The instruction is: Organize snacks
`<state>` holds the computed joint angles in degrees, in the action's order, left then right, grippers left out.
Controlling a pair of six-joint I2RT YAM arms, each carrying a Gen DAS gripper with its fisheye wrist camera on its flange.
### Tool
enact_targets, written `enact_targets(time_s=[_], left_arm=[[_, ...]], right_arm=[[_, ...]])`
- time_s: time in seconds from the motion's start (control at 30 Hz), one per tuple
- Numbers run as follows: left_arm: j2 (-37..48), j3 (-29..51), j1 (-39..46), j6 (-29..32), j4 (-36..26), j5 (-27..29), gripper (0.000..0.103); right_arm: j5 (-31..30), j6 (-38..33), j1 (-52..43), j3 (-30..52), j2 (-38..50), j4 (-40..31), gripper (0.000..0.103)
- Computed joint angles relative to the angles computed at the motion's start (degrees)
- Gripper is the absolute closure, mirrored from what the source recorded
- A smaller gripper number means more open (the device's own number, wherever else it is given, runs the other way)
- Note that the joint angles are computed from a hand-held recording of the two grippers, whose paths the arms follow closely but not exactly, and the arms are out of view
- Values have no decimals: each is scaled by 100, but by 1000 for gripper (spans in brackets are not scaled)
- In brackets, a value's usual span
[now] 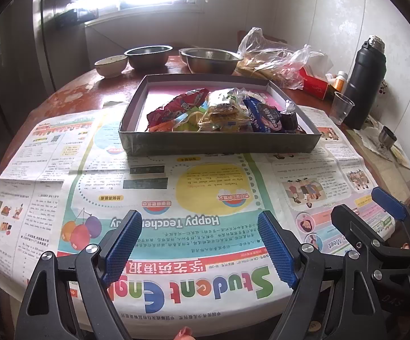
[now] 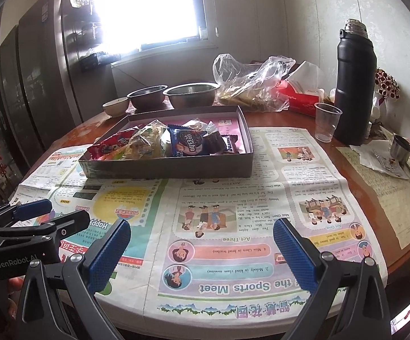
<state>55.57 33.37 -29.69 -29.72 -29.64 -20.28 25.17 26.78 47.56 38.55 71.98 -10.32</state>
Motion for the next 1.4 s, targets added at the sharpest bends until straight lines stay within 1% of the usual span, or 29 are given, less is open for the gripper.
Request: enact_targets(time_s=[0.53,1.4], left_arm=[[203,22,117,40,46,55,18],[191,10,96,57,4,6,18]], right_arm=[[-82,17,-82,3,159,67,1],[-65,23,-100,-7,148,47,1]])
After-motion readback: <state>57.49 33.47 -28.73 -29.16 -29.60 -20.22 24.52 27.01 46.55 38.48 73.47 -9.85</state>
